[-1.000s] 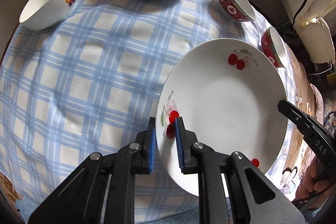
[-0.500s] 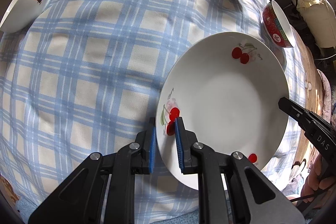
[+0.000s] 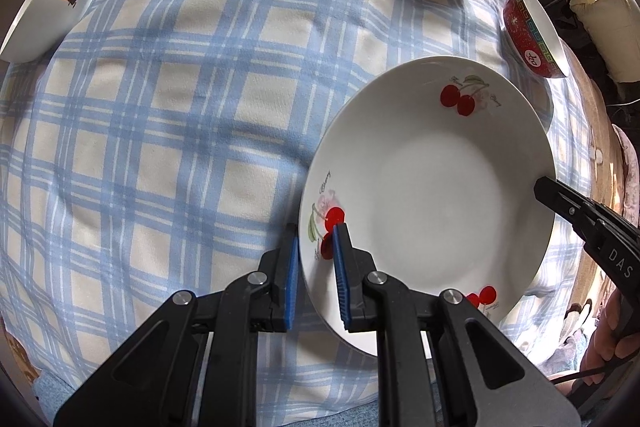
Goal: Organize plates and bowls
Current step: 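Carry the second cherry plate with both tools and lower it onto another plate, then open both tools to release the stacked plate and withdraw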
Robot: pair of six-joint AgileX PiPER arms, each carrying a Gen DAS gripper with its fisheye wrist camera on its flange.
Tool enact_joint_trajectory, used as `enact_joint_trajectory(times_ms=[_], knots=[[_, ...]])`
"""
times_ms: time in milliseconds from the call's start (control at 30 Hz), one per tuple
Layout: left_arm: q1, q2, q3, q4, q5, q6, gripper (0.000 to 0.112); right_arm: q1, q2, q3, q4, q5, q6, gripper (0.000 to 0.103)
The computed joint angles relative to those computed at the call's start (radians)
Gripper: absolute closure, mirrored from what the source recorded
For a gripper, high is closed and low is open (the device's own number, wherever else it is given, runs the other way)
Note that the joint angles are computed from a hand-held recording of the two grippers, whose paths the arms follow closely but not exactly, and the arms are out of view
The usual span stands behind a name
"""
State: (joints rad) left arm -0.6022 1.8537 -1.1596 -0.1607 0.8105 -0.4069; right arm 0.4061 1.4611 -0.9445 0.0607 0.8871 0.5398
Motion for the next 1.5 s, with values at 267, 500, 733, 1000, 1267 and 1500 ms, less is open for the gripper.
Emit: enact_joint_trajectory(times_ms=[267, 500, 733, 1000, 1267, 1500], knots=[[0.017, -0.006, -0.015, 0.038, 0.033, 0.009, 0.093, -0.03, -0.009, 0.01, 0.04, -0.007, -0.027, 0.094], [0.056, -0.028, 0.026, -0.009, 0.004, 0.072, 0.093, -0.026, -0.011, 0.007, 0.023, -0.014, -0.015, 0.094], [0.059, -0.039, 0.002, 0.027, 0.06, 0.064, 0.089, -0.017, -0.004, 0.0, 0.025, -0.021, -0.014, 0.094], [0.119, -0.088, -0.074, 0.028, 0.168, 0.066, 0.086, -0.007, -0.005, -0.042, 0.014, -0.029, -0.002, 0.081], [0.208, -0.099, -0.222, 0.121, 0.248, 0.099, 0.049, 0.053, 0.028, -0.191, -0.05, -0.028, 0.051, 0.038], [0.291, -0.024, -0.391, 0.199, 0.291, 0.171, 0.03, 0.082, 0.166, -0.438, -0.132, -0.003, 0.053, 0.007]])
